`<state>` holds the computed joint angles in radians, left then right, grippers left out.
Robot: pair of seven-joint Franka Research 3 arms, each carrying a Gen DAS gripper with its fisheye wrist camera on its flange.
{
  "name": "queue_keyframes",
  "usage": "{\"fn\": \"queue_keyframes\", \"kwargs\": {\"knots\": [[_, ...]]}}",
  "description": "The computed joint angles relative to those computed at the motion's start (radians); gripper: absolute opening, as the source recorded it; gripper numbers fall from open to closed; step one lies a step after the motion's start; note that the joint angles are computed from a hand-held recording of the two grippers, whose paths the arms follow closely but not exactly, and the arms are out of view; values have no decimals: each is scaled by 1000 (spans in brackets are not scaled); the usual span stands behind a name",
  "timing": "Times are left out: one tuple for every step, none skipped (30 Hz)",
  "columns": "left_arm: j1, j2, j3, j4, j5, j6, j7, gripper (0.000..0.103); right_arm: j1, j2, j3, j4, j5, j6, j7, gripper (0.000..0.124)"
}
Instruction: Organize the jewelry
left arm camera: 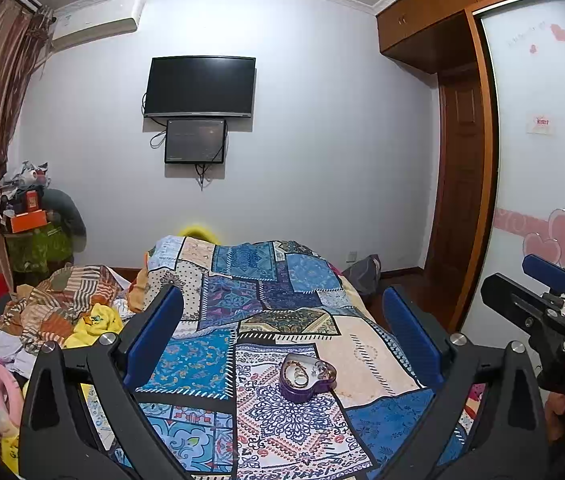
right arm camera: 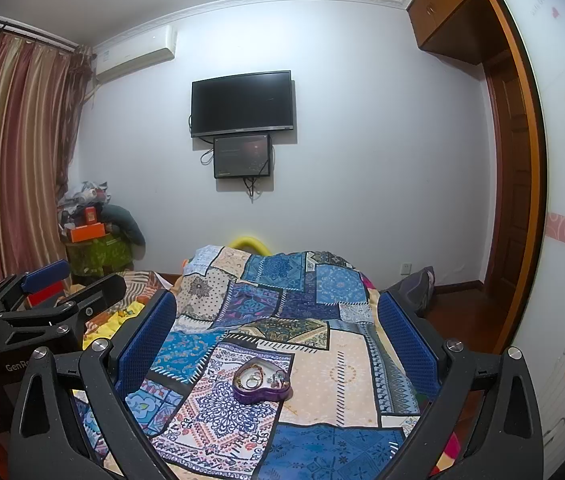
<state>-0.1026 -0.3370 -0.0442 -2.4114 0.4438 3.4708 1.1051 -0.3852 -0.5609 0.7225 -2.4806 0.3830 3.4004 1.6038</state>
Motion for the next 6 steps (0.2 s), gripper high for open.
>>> {"fn": "queue_keyframes", "kwargs": {"knots": [[-1,2,1,1,0,1,-2,100,-6,-1,4,2,0,-2,1,100],[-3,4,3,3,1,1,-4,101,-9,0,6,4,0,-5,2,100],[-14,7,15,6,10,0,-8,101,-11,2,7,5,-1,-7,4,100],[-18,10,18,8,14,-1,-10,101,-13,4,9,6,-2,-8,7,100],[-18,12,20,9,17,-1,-11,101,-18,5,13,9,-3,-10,10,100],[-19,16,20,12,20,-4,-12,101,-21,7,15,10,-5,-11,13,100]]}}
